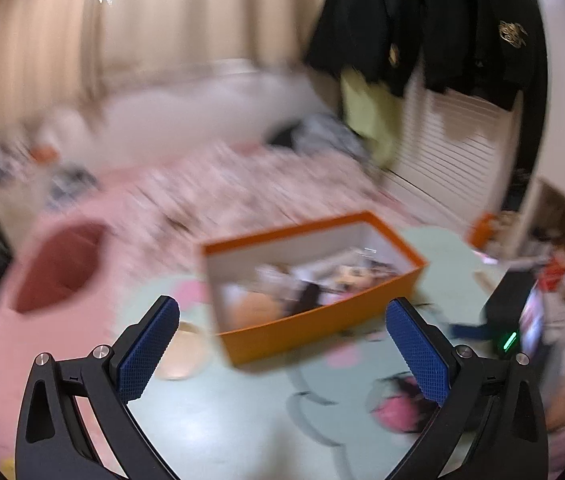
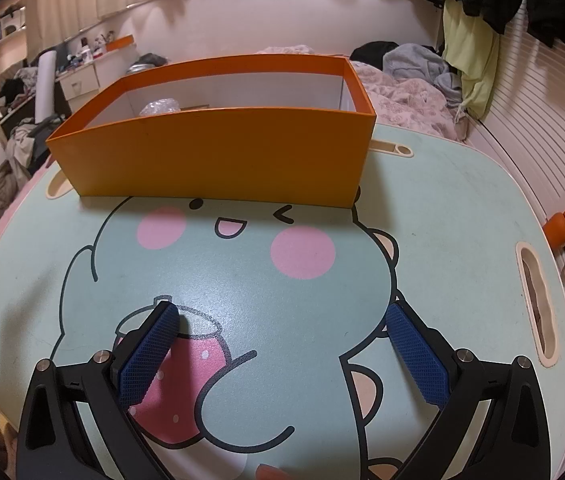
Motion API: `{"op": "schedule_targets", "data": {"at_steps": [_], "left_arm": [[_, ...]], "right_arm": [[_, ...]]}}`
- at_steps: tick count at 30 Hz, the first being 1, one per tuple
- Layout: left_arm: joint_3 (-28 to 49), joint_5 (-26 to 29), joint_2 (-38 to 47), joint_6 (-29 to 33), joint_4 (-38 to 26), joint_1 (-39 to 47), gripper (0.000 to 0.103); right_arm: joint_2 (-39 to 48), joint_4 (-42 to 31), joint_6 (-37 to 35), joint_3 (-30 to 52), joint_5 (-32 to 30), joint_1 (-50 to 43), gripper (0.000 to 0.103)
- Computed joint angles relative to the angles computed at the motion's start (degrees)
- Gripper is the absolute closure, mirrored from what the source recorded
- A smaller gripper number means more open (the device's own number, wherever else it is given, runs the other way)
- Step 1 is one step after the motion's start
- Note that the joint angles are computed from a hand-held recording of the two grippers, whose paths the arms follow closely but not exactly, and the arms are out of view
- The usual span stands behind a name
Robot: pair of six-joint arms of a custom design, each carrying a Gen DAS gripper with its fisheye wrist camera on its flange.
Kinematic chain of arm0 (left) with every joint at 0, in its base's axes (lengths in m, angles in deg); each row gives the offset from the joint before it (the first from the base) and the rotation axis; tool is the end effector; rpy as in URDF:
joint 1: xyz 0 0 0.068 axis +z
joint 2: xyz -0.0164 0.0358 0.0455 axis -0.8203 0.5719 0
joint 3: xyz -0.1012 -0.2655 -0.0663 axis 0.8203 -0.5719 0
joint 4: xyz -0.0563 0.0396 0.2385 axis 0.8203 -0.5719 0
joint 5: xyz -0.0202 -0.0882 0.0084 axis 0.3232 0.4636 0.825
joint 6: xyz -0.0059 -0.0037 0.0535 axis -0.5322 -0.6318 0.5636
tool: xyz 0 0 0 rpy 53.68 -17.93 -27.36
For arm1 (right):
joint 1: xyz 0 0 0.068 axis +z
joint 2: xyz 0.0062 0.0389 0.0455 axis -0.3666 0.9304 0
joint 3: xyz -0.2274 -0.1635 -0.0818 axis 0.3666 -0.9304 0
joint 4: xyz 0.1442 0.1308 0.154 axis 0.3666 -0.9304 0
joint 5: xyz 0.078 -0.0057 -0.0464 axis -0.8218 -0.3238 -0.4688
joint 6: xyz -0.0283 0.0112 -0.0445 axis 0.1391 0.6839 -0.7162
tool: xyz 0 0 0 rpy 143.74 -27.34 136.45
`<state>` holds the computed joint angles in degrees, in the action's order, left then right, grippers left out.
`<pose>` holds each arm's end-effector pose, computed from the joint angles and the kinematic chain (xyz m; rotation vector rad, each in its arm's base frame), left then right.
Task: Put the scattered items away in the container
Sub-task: 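Lift the bubble wrap out of the orange box with the left tool, set it on the table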
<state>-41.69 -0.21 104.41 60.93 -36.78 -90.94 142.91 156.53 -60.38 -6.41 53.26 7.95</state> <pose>0.1997 -0.1406 0.1325 0.4555 2.1957 -0.3522 0.1545 0.0751 0.0289 -0.0195 2.4652 0.0059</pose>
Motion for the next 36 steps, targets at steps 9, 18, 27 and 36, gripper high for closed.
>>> {"op": "schedule_targets", "data": {"at_steps": [9,18,27,36], "left_arm": [[37.6,8.3,24.3,-4.1,-34.5,5.2,0.038],[48.7,6.3,36.3,-5.2,-40.6,4.9,0.072],[26.9,13.5,15.0,-5.0,-23.2,6.9,0.073],[-1.8,17.9,2.9,-3.4,0.7,2.2,0.073]], "right_arm": [[-1.0,1.0,-2.7,-1.2,-1.9,-2.9,0.000],[-4.7,-2.0,-3.4,-1.8,-2.4,-3.5,0.000],[-7.4,-6.6,-1.0,-0.5,-0.7,-0.5,0.000],[-0.1,1.0,-1.3,-0.7,-0.9,-0.9,0.000]]}}
